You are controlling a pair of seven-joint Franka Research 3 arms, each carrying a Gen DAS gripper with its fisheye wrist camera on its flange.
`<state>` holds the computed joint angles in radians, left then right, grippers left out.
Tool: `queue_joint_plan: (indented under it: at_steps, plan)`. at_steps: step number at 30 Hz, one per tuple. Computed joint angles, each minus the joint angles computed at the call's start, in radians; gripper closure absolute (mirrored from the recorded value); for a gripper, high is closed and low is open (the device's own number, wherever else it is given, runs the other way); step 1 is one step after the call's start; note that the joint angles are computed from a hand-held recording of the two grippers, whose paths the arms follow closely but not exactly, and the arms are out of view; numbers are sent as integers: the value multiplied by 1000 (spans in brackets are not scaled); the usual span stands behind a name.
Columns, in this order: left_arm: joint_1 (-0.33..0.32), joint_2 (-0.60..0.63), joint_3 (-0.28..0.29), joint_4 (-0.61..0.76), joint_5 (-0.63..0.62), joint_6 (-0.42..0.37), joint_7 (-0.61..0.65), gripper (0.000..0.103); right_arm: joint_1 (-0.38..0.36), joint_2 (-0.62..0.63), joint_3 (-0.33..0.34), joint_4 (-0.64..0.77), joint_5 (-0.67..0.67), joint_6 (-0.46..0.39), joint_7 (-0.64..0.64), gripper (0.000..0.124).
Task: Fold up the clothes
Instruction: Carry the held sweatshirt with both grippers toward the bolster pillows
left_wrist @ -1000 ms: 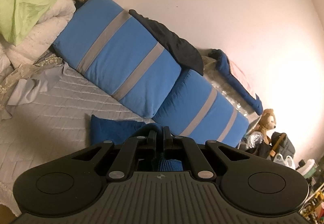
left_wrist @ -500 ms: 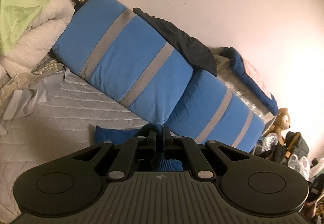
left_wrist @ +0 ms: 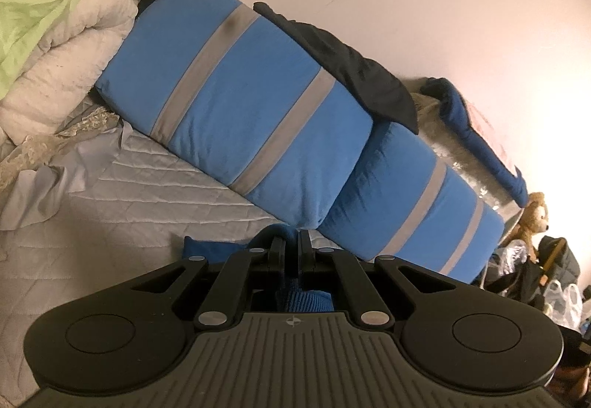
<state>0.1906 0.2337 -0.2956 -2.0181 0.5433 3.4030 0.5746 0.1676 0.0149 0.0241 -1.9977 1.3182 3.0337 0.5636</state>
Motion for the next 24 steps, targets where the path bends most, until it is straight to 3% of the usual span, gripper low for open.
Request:
queue_joint_plan:
  at_steps: [13,20,24]
  plan:
    - [13,116,-50,139,-86,-103,130,97,-33,120,29,98,-106,-1,87,118]
    - [-49,195,-13,251,-156,-171,235,97,-75,219,55,180,-237,-17,202,118]
    - [-52,250,-26,320,-203,-212,297,97,-100,278,70,232,-312,-33,268,118]
